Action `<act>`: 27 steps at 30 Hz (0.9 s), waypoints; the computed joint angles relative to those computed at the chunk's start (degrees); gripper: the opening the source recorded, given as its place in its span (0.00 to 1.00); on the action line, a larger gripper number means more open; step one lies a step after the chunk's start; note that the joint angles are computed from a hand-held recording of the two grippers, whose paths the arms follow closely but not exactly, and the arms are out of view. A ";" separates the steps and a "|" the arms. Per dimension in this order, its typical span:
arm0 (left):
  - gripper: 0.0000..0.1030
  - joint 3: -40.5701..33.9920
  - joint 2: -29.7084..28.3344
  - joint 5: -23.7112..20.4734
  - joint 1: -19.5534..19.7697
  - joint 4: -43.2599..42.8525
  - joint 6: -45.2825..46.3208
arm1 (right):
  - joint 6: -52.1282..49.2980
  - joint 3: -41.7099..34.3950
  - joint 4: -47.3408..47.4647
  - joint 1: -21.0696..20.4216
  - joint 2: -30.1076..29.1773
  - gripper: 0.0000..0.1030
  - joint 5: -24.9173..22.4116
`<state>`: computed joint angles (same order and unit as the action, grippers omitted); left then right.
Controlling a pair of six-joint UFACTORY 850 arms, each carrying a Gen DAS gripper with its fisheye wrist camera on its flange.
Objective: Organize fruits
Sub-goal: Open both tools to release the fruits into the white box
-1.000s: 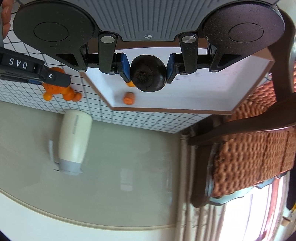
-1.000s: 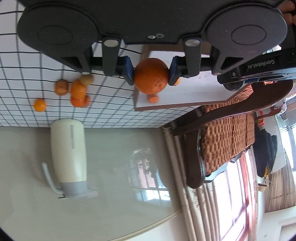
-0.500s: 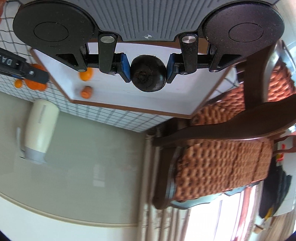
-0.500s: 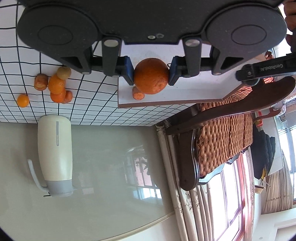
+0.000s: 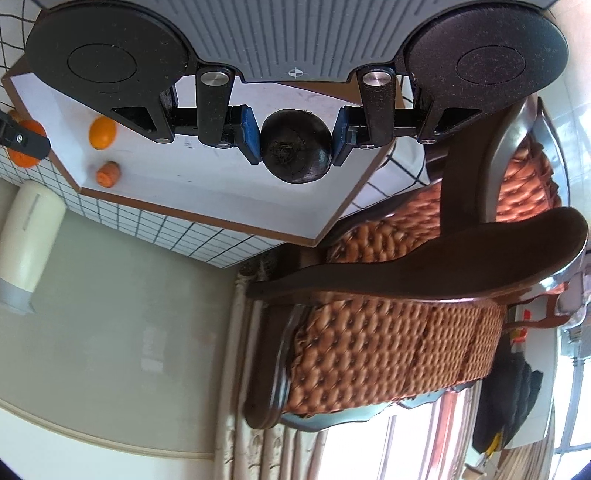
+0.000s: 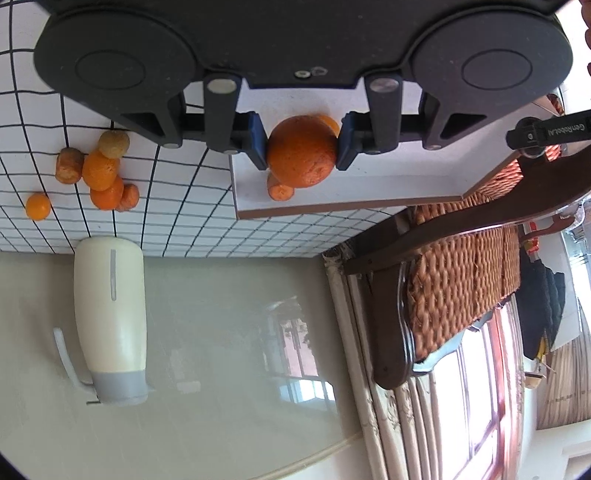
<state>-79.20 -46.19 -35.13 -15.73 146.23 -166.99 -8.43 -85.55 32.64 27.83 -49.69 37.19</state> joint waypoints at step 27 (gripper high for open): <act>1.00 -0.57 -0.83 -9.33 -3.58 -7.93 10.36 | -0.23 3.70 2.26 1.65 0.27 0.94 17.53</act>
<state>-79.77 -47.02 -44.47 -19.31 138.30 -156.63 -8.67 -81.85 34.90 29.48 -49.42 54.72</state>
